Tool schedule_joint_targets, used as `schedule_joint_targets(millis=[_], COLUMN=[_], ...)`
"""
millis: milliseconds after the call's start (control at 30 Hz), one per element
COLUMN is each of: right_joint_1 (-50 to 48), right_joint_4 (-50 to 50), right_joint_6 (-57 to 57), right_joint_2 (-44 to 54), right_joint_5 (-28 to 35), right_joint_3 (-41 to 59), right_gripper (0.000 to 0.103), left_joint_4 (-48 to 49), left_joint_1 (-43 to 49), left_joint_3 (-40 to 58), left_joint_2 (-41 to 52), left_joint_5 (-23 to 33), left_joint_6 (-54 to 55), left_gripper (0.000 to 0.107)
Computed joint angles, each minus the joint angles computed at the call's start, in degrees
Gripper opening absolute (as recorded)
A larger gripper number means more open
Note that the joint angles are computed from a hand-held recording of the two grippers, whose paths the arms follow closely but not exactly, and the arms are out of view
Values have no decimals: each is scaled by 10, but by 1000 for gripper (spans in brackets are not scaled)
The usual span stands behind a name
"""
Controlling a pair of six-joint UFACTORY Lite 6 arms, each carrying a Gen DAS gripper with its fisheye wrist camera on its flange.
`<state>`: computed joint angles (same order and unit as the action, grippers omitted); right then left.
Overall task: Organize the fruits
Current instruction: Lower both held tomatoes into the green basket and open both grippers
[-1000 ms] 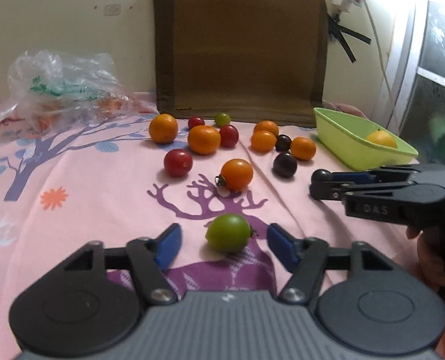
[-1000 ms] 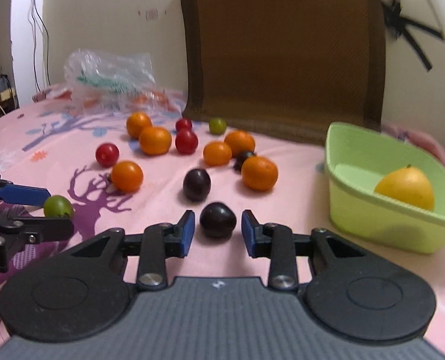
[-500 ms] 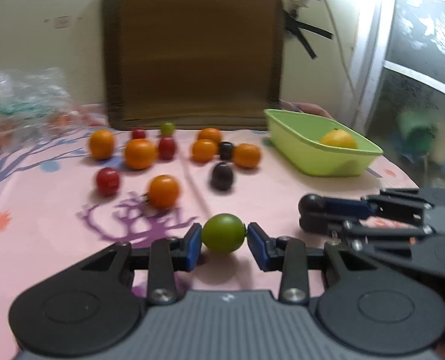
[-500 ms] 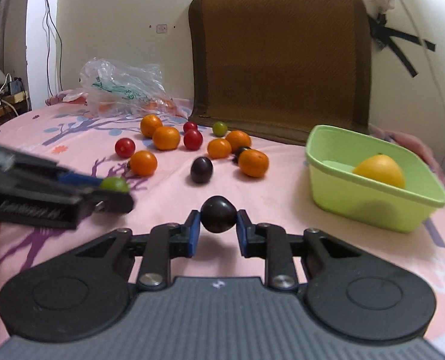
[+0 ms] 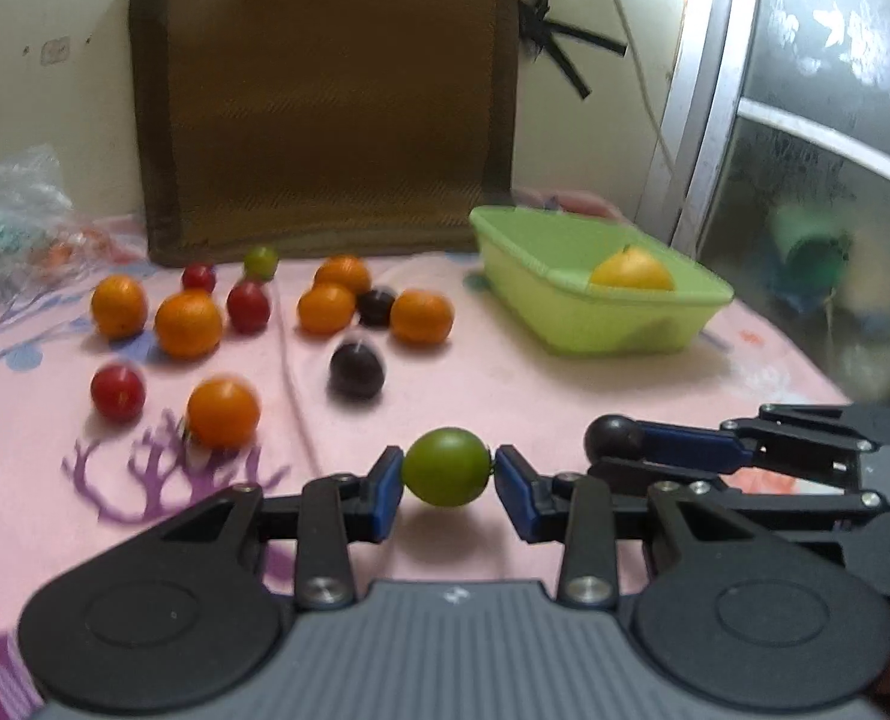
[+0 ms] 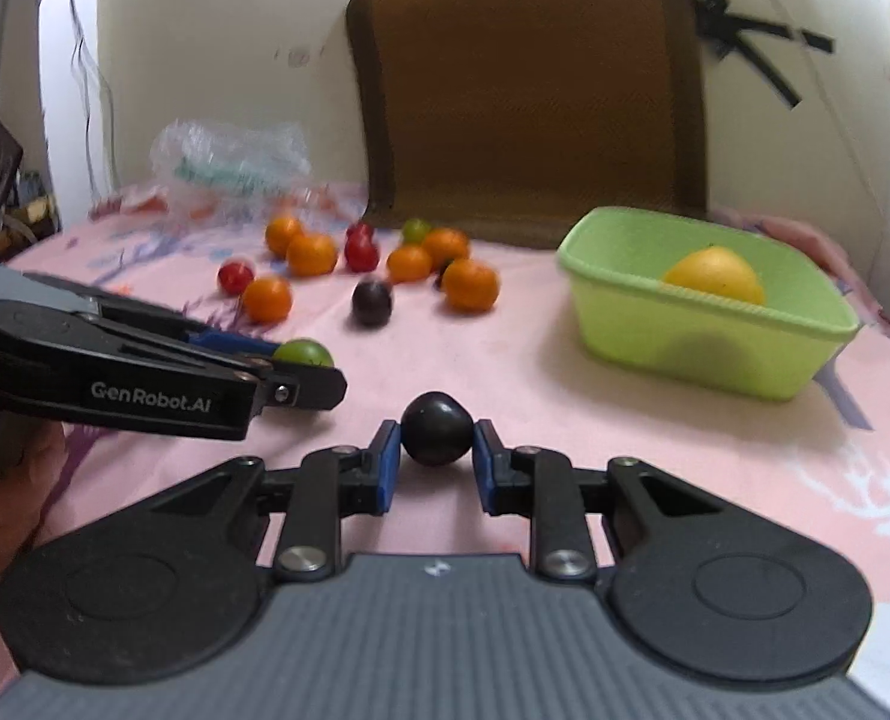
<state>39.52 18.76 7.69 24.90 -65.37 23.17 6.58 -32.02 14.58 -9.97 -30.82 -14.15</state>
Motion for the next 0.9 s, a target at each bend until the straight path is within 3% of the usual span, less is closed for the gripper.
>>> schedule_joint_targets(millis=[233, 367, 467, 667, 767, 800, 867, 900], right_joint_1=[-49, -122, -177, -236, -222, -221, -218, -213], right_joint_4=[77, 81, 70, 8, 19, 18, 22, 28], right_joint_6=[-25, -41, -49, -8, -21, -23, -26, -27], right_joint_2=[-46, -26, 2, 41, 42, 43, 47, 49], right_joint_5=[-112, -125, -103, -94, -90, -90, -101, -111], right_joint_3=[-41, -20, 7, 25, 31, 31, 29, 27], right_gripper=[28, 29, 29, 30, 31, 33, 48, 48], left_joint_4=[71, 46, 34, 9, -15, -30, -57, -51], left_joint_1=[-18, -46, -56, -67, -78, -82, -88, -86], left_joint_3=[175, 305, 384, 453, 460, 458, 456, 452], left_joint_2=[75, 190, 268, 352, 363, 364, 361, 356], left_joint_5=[43, 51, 65, 79, 71, 66, 62, 64], left_joint_6=[-68, -41, -33, -2, 28, 43, 73, 67], left_gripper=[34, 34, 35, 36, 49, 52, 55, 56])
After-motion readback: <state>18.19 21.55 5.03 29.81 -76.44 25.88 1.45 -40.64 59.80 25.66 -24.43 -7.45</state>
